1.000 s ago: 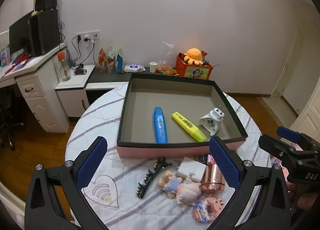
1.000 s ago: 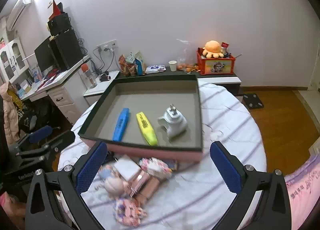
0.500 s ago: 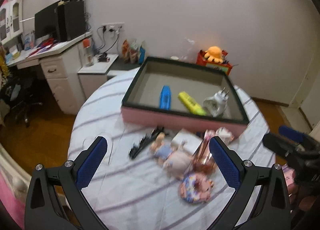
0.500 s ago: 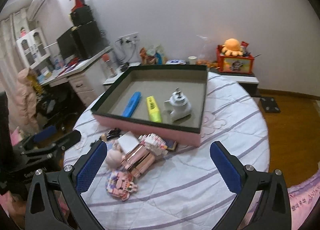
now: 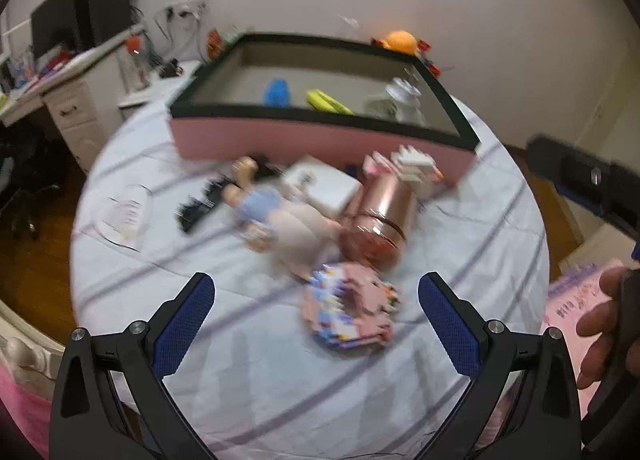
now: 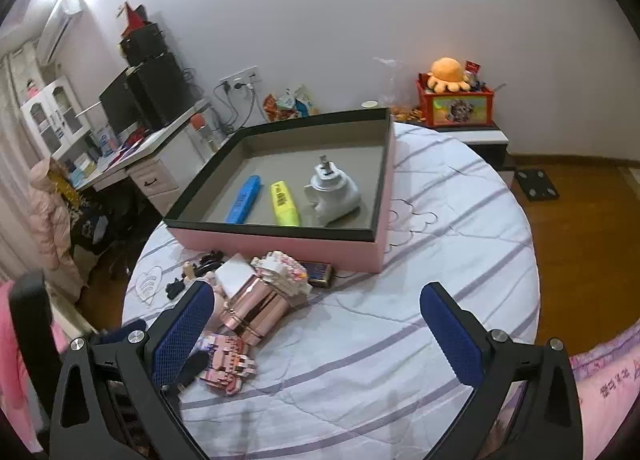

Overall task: Organize rigid objects
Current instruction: 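Grasp the pink-and-white block figure with the left tool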

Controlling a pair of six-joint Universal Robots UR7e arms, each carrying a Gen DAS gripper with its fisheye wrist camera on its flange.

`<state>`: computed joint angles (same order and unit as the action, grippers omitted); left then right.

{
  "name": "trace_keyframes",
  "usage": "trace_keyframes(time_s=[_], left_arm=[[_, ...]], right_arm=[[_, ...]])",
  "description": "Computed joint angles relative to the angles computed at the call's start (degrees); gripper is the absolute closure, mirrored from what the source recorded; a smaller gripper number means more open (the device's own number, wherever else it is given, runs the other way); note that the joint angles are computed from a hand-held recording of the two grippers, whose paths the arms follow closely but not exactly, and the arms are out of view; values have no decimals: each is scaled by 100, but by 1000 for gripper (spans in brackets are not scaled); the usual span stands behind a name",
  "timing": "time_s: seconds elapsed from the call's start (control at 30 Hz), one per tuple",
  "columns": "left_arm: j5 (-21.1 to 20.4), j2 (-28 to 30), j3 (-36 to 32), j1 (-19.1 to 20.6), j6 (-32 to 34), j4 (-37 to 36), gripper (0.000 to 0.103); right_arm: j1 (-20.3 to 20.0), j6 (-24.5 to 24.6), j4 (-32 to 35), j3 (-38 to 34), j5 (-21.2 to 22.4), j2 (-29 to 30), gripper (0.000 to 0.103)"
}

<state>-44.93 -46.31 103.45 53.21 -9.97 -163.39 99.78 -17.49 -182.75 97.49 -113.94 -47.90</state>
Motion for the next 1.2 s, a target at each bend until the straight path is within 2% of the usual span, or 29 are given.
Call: trace_keyframes(time_s=[0.23,0.37,0.47,0.5,0.53,0.87,1.2], left_arm=[[130,388,-335,119,-643,667,0],[285,505,-338,115,-514,526,3],[332,542,-350,85,-343,439,24],[320,536,-364,78,-322,441,38],[212,508,-370,96,-268,414,45],[-177,233,-297,128,-178,598,45],[-43,-184,-199,34,18,385,45]], right_arm=[[-50,-16,173,-118,-76,10,0],[-91,-16,227,-135,-48,7,0],[-125,46,240,-141,-36,15,0],[-133,67,248,-142,-32,17,0],[-138,80,262,-146,-23,17,0],[-82,47,310,-185,7,65,0],[54,-3,288,-301,-91,155,0]])
